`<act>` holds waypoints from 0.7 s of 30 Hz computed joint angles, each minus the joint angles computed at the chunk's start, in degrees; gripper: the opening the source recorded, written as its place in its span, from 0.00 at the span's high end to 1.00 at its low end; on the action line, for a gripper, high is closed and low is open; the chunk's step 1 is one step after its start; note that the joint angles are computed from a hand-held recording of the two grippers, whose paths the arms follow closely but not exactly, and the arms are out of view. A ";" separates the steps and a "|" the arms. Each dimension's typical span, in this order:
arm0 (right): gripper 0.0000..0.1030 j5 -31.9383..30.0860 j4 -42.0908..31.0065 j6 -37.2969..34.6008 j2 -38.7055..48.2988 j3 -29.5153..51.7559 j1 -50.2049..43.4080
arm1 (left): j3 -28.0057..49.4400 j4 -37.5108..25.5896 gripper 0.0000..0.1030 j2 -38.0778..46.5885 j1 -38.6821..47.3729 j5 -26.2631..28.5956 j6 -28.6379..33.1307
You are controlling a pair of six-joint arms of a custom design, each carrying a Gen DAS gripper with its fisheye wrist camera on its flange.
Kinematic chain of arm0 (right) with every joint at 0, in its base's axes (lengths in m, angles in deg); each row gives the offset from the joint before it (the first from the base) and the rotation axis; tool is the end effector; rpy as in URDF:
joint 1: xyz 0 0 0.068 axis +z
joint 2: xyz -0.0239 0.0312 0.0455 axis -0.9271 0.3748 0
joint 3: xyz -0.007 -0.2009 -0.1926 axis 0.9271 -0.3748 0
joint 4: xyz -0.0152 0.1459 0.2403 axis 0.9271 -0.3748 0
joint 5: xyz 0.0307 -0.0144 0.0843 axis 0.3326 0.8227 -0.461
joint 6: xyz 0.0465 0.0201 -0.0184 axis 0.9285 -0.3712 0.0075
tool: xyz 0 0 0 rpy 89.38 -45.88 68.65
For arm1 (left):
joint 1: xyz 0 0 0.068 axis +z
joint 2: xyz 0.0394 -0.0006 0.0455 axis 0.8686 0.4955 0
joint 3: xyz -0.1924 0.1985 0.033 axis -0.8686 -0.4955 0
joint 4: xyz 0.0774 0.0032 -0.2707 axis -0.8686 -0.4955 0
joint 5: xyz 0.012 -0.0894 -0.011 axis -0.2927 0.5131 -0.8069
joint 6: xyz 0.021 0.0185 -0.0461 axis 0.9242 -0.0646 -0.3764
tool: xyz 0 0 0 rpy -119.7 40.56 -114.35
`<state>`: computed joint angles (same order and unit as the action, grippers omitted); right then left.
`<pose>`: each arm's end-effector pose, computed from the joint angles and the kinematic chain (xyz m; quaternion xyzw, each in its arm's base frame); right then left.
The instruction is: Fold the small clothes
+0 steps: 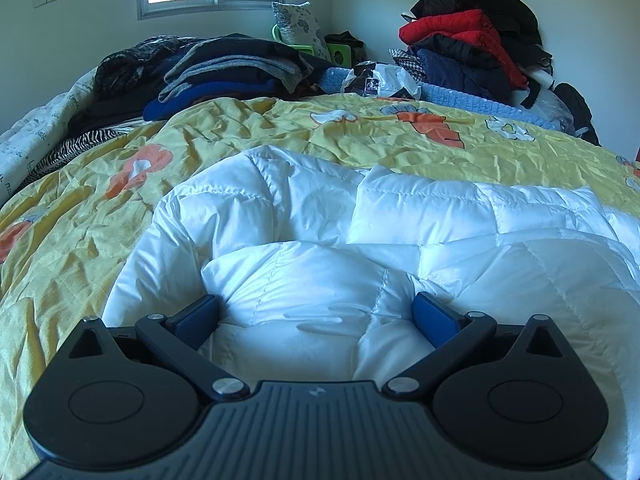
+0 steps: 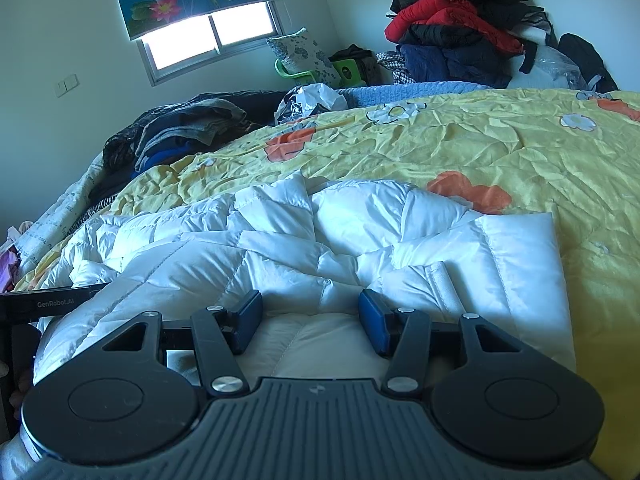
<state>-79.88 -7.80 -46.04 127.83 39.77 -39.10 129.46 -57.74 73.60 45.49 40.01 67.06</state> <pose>0.2825 0.1490 0.1996 0.0277 0.8775 0.1576 0.4522 0.2973 -0.0718 0.1900 0.0151 0.8962 -0.0054 0.4434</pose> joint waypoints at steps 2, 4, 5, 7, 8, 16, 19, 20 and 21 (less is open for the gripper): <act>0.45 0.07 -0.01 -0.01 0.05 0.03 0.05 | 0.01 0.00 0.00 0.02 0.13 0.17 0.02; 0.45 0.06 -0.02 0.05 -0.01 0.00 0.02 | 0.15 -0.07 0.00 0.10 0.02 -0.05 -0.05; 0.45 0.07 -0.01 0.06 0.00 0.01 0.04 | 0.07 0.00 0.00 0.06 0.11 0.05 0.01; 0.45 0.10 0.01 0.04 0.00 0.00 0.06 | 0.16 0.01 0.00 0.14 0.12 -0.06 0.02; 0.45 0.10 0.01 0.04 0.00 0.00 0.06 | 0.06 0.02 0.00 0.07 0.02 -0.17 -0.09; 0.40 0.02 0.26 0.11 -1.16 -0.75 0.20 | 0.06 0.03 0.00 0.08 0.00 -0.18 -0.08; 0.32 -1.10 -4.72 1.22 -4.81 -0.44 0.40 | 0.08 0.05 0.00 0.10 -0.05 -0.26 -0.10; 0.29 -0.69 -7.64 3.31 -7.35 -0.37 0.94 | 0.06 0.06 0.00 0.09 0.01 -0.22 -0.05; 0.21 -0.88 -9.91 5.65 -10.80 -1.03 1.43 | 0.08 0.07 0.00 0.11 0.00 -0.27 -0.05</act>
